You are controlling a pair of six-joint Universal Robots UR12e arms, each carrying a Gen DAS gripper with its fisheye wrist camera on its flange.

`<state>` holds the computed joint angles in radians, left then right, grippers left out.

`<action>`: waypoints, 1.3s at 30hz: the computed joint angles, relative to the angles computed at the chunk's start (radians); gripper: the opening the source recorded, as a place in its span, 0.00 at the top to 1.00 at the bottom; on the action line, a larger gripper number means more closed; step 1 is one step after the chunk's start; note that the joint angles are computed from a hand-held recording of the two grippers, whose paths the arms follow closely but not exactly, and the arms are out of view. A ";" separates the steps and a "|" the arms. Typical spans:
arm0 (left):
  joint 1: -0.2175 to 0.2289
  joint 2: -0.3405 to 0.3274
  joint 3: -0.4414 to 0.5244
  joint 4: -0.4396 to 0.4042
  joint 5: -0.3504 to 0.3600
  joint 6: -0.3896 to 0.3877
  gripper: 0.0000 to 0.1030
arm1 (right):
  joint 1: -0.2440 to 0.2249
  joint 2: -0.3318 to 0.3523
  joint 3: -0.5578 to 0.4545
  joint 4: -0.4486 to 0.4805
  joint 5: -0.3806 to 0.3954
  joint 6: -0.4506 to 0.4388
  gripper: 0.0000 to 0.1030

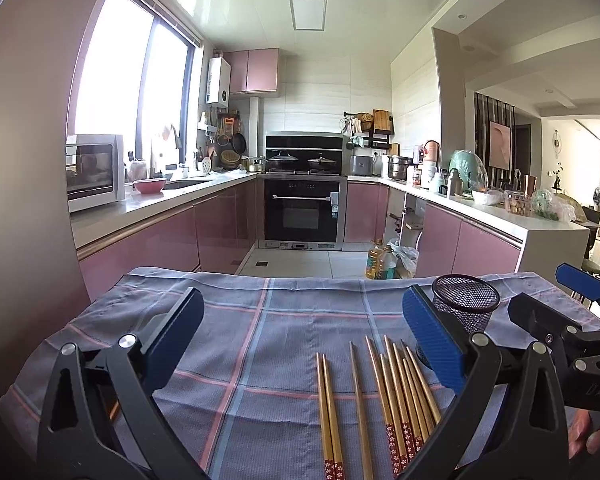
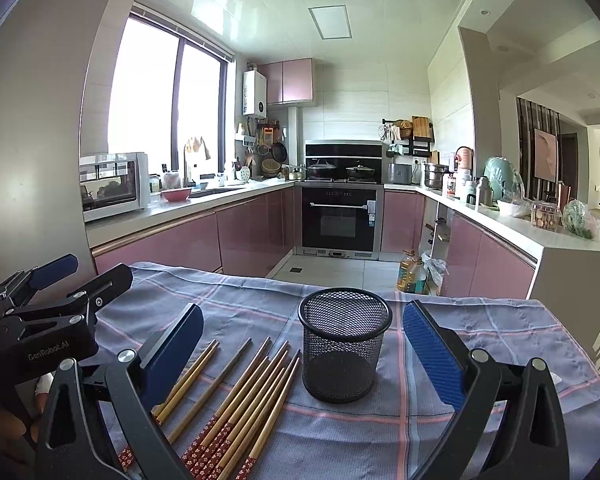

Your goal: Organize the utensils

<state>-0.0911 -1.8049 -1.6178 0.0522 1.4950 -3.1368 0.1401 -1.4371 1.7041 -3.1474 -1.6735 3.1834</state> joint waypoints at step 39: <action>-0.007 0.002 0.008 -0.017 0.030 -0.013 0.05 | -0.003 -0.001 0.000 0.011 0.012 0.003 0.06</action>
<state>-0.0978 -1.8026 -1.6100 0.0349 1.5248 -3.1499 0.1367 -1.4385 1.7038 -3.1361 -1.6611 3.1864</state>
